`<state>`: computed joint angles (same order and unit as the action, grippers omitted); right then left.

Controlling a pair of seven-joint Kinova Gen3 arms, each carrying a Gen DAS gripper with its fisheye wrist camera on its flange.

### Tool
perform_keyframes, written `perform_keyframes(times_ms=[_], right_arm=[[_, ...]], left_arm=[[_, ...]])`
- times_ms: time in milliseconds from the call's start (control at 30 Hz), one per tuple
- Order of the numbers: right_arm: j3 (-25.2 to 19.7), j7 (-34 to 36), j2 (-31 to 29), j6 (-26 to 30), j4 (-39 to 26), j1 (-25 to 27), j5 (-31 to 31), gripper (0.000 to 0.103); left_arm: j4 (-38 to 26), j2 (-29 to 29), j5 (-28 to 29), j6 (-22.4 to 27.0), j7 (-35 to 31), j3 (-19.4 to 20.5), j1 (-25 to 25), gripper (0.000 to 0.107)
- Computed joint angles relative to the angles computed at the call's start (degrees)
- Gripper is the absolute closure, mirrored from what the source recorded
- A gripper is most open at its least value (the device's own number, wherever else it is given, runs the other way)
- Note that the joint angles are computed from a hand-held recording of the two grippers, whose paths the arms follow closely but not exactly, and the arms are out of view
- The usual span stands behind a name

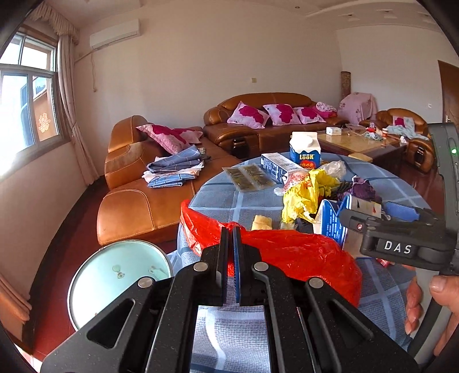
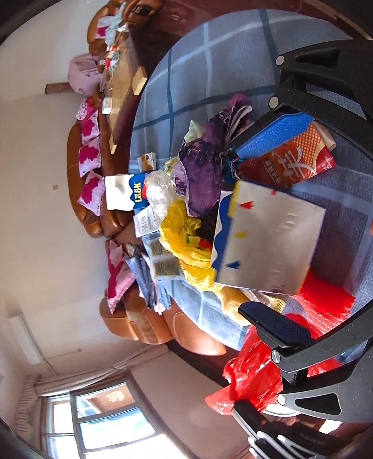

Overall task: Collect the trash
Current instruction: 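Grasp the white-and-blue LOOK tissue box with the right tool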

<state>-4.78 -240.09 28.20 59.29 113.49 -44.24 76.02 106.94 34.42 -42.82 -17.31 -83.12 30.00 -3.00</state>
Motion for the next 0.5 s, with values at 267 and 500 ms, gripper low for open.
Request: perform_keyframes(times_ms=[267,500], right_arm=[[0.2,-0.9,0.2,-4.3,0.6,1.6,-0.5,0.005],[-0.7,-3.5,-0.8,-6.3,2.9,1.8,3.8,0.03]], left_arm=[[-0.4,0.2,-1.1,0.7,0.8,0.8,-0.8,0.105],[-1.5,1.2,-3.0,2.7,1.6,4.4,-3.4,0.105]])
